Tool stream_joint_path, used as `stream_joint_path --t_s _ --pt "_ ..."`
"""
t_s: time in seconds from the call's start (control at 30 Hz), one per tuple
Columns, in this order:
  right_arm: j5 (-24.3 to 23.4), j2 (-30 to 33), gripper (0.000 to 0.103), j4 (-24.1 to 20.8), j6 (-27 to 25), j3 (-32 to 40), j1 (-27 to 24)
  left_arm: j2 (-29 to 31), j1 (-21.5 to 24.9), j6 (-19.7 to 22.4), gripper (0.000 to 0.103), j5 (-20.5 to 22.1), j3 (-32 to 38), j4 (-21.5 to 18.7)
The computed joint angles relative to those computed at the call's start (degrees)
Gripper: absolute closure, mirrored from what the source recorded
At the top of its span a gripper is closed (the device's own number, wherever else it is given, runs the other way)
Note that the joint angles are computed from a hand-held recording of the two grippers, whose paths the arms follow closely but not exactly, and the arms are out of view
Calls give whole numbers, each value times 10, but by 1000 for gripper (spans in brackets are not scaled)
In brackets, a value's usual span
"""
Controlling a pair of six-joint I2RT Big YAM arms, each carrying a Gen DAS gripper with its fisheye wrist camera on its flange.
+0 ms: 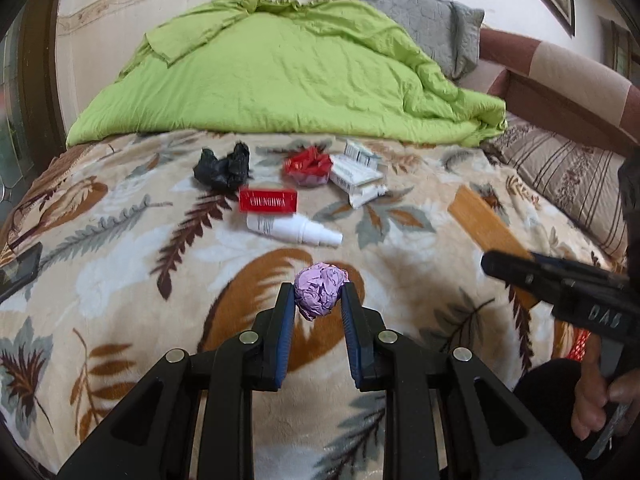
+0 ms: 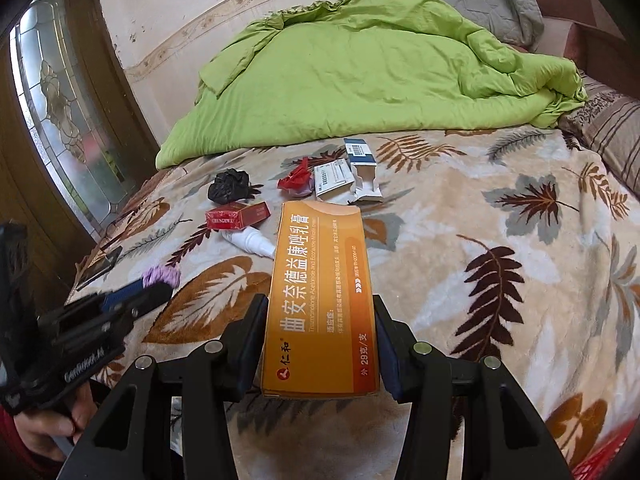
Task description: Collect trash
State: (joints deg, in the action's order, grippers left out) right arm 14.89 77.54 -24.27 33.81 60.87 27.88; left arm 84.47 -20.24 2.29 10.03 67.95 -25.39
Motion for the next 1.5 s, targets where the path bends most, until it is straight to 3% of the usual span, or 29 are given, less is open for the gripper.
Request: stream_joint_path --t_s 1.5 --pt "22 0 49 -25 -11 8 6 6 0 7 81 -14 -4 20"
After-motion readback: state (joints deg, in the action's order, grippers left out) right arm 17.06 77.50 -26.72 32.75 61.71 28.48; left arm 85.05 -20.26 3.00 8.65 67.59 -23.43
